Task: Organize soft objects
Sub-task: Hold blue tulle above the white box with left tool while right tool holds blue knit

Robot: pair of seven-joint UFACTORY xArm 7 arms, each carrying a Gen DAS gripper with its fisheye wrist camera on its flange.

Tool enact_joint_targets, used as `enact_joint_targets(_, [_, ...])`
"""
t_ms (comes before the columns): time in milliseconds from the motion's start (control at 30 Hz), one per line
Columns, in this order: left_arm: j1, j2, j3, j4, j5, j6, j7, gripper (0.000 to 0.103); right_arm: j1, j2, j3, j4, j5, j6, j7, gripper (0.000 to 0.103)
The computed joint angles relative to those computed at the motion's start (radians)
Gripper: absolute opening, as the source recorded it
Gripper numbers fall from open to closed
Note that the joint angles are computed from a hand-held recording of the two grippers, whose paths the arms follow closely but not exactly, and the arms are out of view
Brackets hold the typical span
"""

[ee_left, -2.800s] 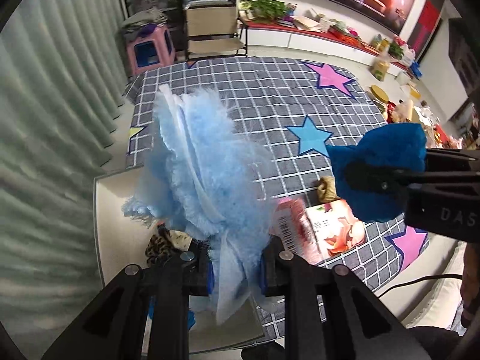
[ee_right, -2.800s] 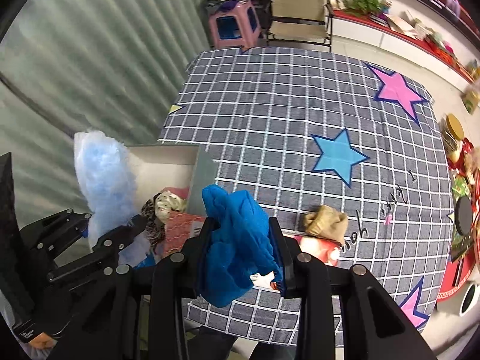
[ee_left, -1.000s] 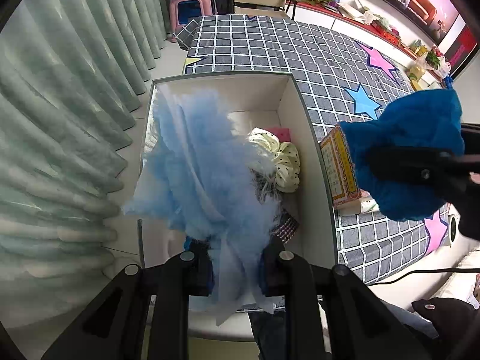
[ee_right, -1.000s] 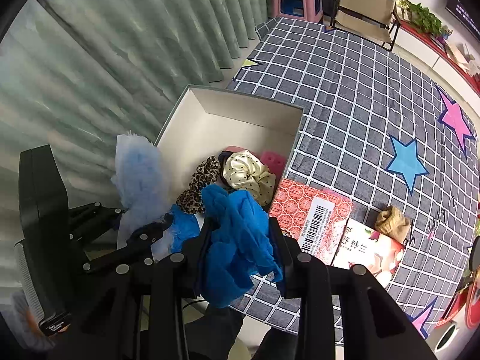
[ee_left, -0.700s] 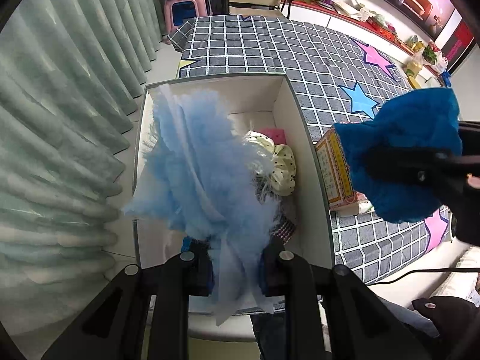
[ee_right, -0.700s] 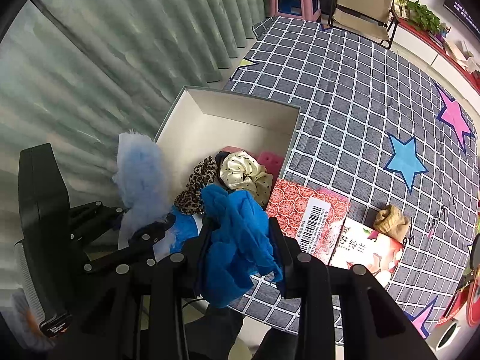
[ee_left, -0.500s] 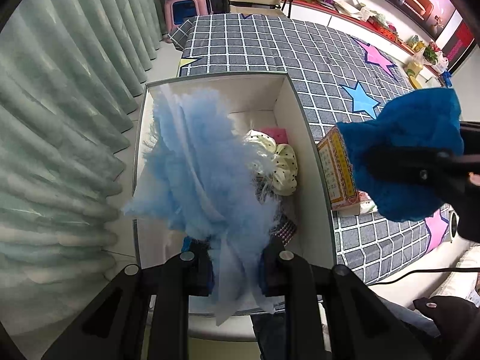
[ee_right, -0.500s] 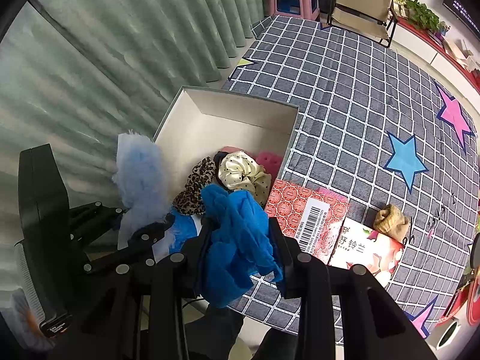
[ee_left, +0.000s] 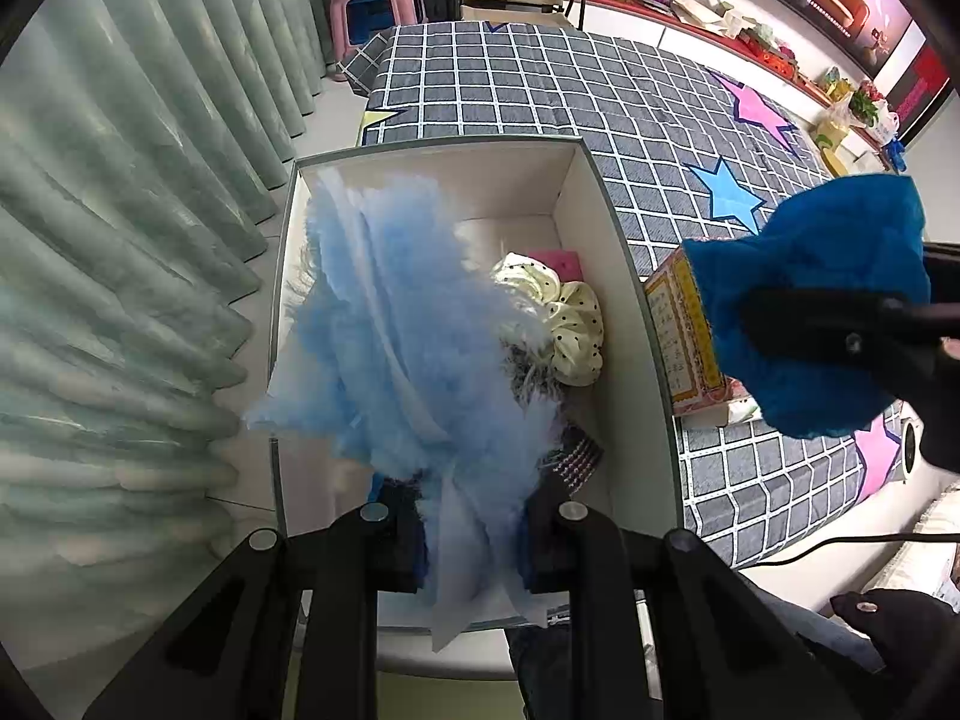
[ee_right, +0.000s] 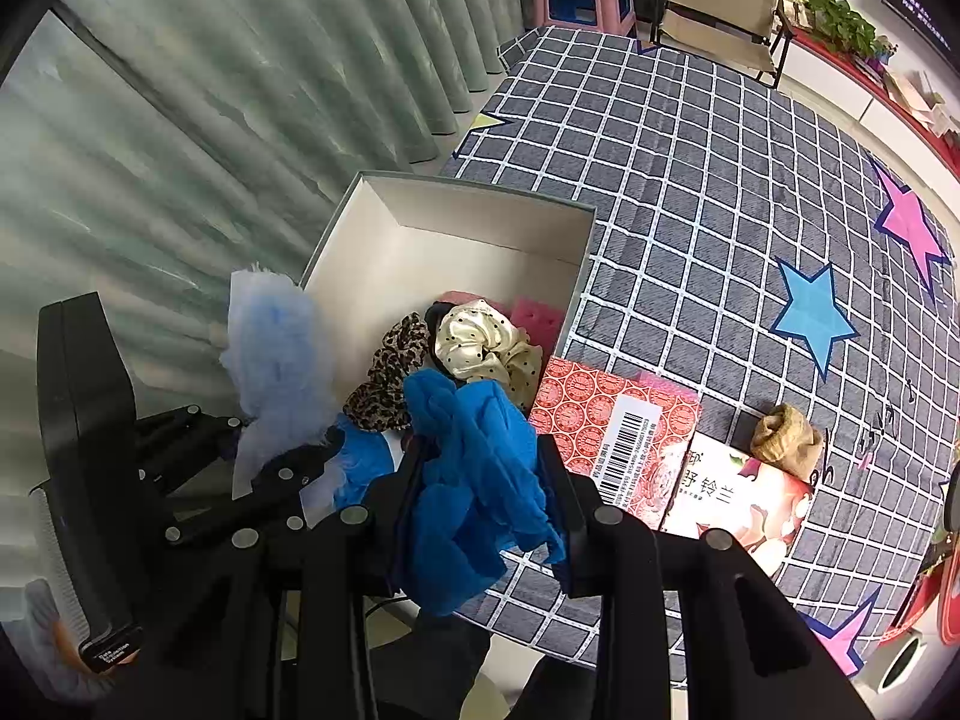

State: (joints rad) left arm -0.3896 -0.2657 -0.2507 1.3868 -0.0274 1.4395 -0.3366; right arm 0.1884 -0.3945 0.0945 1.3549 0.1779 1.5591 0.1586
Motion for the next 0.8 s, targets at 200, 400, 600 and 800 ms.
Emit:
enact_joint_targets(200, [0.002,-0.001,0.003,-0.005,0.001,-0.001,-0.002,0.023,0.002,0.003,0.0,0.0,0.0,-0.001,0.0,0.035])
enact_joint_targets(400, [0.005,0.0,0.007,-0.011,-0.004,-0.004,-0.001,0.023,0.004,0.017,0.003,0.006,-0.005,-0.005,-0.001,0.035])
enact_joint_targets(600, [0.009,-0.001,0.011,-0.021,-0.009,-0.008,-0.001,0.023,0.004,0.038,0.005,0.021,-0.014,-0.007,-0.003,0.035])
enact_joint_targets(800, [0.014,0.0,0.014,-0.029,-0.007,-0.015,-0.002,0.023,0.005,0.058,0.006,0.035,-0.018,-0.017,-0.006,0.035])
